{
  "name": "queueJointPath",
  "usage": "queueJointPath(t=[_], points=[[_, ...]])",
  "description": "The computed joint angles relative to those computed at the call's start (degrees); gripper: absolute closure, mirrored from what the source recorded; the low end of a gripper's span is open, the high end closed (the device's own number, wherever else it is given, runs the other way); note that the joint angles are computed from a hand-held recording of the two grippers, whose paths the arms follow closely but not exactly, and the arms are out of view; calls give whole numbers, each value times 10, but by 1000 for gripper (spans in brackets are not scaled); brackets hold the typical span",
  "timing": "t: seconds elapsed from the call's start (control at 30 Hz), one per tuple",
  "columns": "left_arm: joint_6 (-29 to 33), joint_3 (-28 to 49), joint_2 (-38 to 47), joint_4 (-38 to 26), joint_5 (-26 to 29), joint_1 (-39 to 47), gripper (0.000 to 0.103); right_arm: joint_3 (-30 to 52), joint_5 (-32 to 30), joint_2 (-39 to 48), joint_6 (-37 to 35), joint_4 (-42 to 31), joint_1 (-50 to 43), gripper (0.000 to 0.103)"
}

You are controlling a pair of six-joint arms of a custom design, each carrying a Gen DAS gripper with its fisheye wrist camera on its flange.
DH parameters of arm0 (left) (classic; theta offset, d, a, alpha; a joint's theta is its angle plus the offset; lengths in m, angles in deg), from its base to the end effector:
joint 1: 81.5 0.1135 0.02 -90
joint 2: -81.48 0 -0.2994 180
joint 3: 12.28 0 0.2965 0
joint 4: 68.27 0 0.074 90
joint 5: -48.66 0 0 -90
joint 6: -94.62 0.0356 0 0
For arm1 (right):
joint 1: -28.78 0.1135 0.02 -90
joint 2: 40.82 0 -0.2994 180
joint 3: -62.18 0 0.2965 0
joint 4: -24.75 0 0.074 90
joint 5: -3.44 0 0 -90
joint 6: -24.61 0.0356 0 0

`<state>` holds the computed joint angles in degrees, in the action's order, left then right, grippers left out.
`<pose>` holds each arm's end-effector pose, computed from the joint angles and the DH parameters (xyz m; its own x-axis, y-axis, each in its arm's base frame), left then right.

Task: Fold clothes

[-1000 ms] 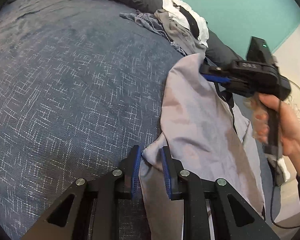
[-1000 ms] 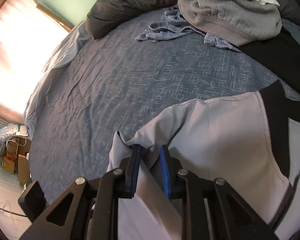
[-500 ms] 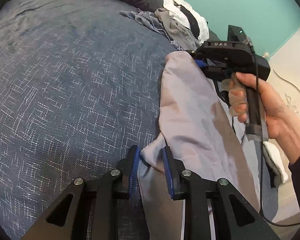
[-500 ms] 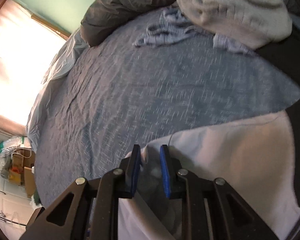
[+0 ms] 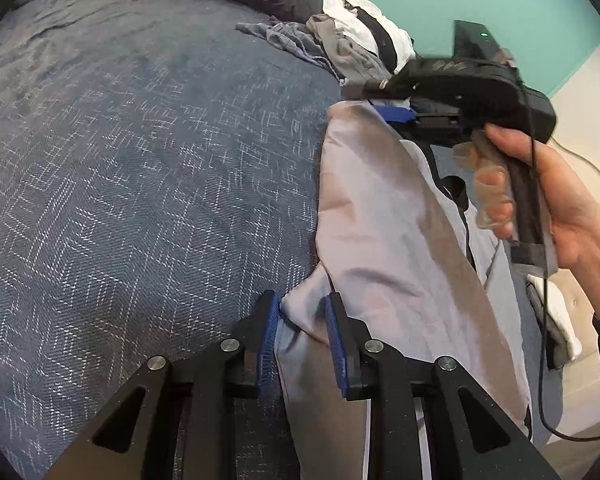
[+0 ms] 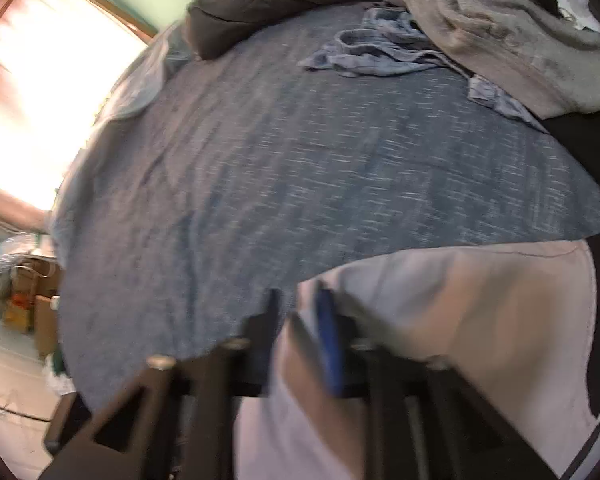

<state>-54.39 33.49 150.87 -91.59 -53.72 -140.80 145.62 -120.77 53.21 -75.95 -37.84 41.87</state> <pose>0.1396 -0.2201 0.1955 -0.8480 -0.2119 -0.4858 0.0742 0.8601 -0.5046 0.3485 0.1016 0.2587 -0.8532 -0.3540 -0.3831 -0.5108 0.7159 0.4760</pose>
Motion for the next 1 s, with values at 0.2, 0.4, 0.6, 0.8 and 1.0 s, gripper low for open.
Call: queueJointPath(t=[0.2, 0.4, 0.6, 0.8, 1.0], points=[[2, 1, 1, -7, -1, -3, 77, -30, -8, -9, 65, 67, -49, 103], [6, 11, 15, -5, 1, 2, 77, 5, 27, -20, -6, 24, -15, 96], [8, 10, 15, -4, 2, 2, 77, 67, 159, 17, -59, -48, 65, 66], [6, 8, 9, -10, 1, -1, 77, 87, 274, 43, -97, -70, 115, 93], [4, 3, 1, -11, 0, -4, 77, 79, 240, 34, -88, -54, 89, 101]])
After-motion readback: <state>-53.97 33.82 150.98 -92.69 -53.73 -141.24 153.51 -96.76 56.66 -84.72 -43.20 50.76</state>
